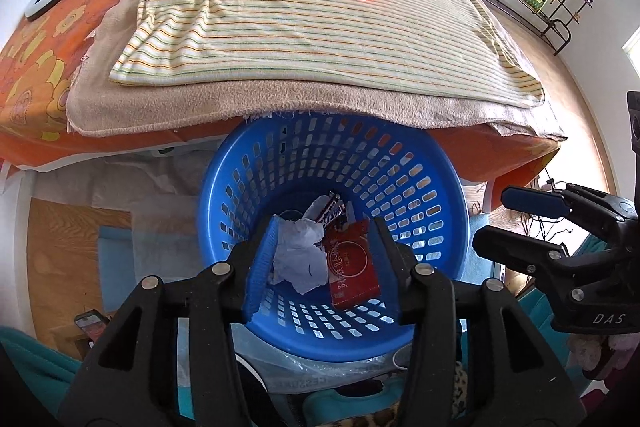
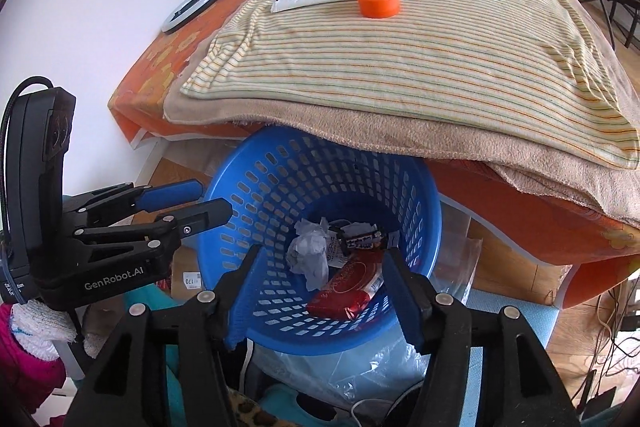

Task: Collect trash
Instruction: 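Carry the wrapper and tissue over the blue basket and open both tools, then move both tools back over the towel toward the remaining items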

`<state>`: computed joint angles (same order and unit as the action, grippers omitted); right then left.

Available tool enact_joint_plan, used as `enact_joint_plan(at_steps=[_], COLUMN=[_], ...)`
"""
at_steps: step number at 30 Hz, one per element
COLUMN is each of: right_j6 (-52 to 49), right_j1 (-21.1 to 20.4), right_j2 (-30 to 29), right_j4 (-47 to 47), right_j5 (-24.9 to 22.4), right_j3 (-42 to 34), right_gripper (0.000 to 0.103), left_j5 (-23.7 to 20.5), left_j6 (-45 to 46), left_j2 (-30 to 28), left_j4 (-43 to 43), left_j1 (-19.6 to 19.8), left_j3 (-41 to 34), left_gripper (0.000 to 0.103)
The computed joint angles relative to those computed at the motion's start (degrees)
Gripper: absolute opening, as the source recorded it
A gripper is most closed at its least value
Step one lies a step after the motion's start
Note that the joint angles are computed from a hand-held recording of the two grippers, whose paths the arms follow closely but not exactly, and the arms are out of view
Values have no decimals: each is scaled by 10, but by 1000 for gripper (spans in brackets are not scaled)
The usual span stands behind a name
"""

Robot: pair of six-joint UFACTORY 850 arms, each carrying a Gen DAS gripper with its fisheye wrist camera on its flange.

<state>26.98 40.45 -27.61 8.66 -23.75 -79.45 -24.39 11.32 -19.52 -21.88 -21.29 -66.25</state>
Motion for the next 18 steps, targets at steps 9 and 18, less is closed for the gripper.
enact_joint_plan(at_steps=[9, 18], right_j6=[84, 126], right_j1=[6, 4], right_j2=[1, -4], right_j4=[-97, -145], right_j5=[-23, -47], right_j3=[-10, -23], right_gripper=[85, 87], left_j5=[2, -4], left_j6=[-10, -10], left_j2=[-3, -14], left_j4=[11, 16], left_j1=[5, 9], left_j3=[-7, -27], left_gripper=[58, 69])
